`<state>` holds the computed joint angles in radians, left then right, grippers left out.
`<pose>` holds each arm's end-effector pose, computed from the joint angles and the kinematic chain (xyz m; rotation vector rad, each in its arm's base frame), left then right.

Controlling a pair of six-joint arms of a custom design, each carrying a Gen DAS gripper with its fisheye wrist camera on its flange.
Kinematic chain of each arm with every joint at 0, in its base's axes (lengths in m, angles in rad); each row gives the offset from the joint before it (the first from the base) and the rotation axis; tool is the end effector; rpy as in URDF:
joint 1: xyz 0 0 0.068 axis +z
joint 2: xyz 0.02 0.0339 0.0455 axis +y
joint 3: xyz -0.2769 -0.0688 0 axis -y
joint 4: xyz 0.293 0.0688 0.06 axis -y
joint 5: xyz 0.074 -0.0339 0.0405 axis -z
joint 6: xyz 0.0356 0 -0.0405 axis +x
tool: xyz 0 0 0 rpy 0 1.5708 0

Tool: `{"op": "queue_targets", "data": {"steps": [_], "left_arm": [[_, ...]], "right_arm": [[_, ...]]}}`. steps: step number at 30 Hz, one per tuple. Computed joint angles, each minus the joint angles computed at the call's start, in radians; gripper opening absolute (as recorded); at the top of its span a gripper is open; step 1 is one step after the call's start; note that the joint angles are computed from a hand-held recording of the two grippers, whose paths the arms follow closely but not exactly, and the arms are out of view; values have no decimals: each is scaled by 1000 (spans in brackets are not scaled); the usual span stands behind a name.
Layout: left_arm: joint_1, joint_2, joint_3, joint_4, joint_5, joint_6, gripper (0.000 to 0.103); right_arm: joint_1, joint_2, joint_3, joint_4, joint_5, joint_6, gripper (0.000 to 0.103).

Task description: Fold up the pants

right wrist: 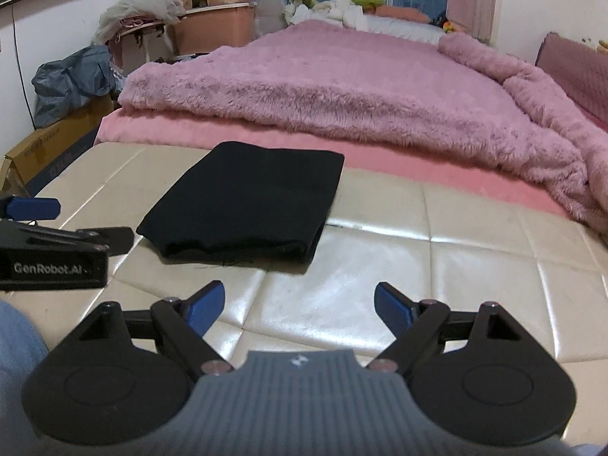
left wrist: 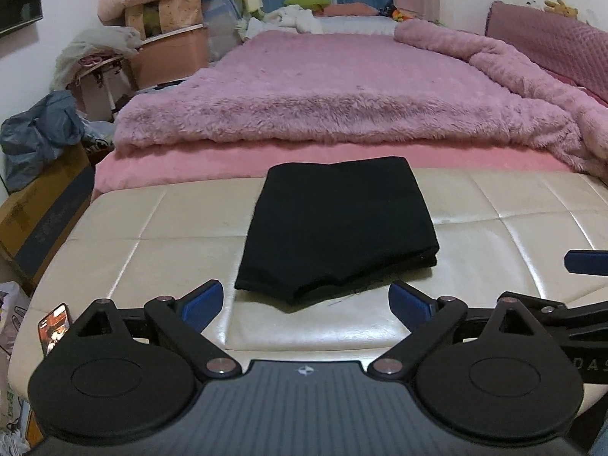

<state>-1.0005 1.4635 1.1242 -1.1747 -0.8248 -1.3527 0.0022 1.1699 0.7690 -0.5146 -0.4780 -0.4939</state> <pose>0.1798 -0.2318 0.2499 -0.4383 2.2974 0.3316 0.2694 0.0170 0.2256 -0.7734 2.2529 0.3646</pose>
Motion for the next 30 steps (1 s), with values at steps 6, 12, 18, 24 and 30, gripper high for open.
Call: {"op": "queue_targets", "data": {"steps": [6,12,18,24,30], "left_arm": [[-2,11,12,-2,6,8,103],[-2,16,16,-4,4,6,103],[-3,16,17,-5,3,4,103],[-2,16,19,-9,2,3,103],[-3,14,20,-7,2,9,103]], "right_arm": [[-10,28,19,-10,6,17,82],[-15,19,22,-25,-4,17,82],[-20,8,19,-30,-11,7,82],[-23,0,16,-38,-18,-3,82],[-25,-3,16,-41,-19,-3,82]]}}
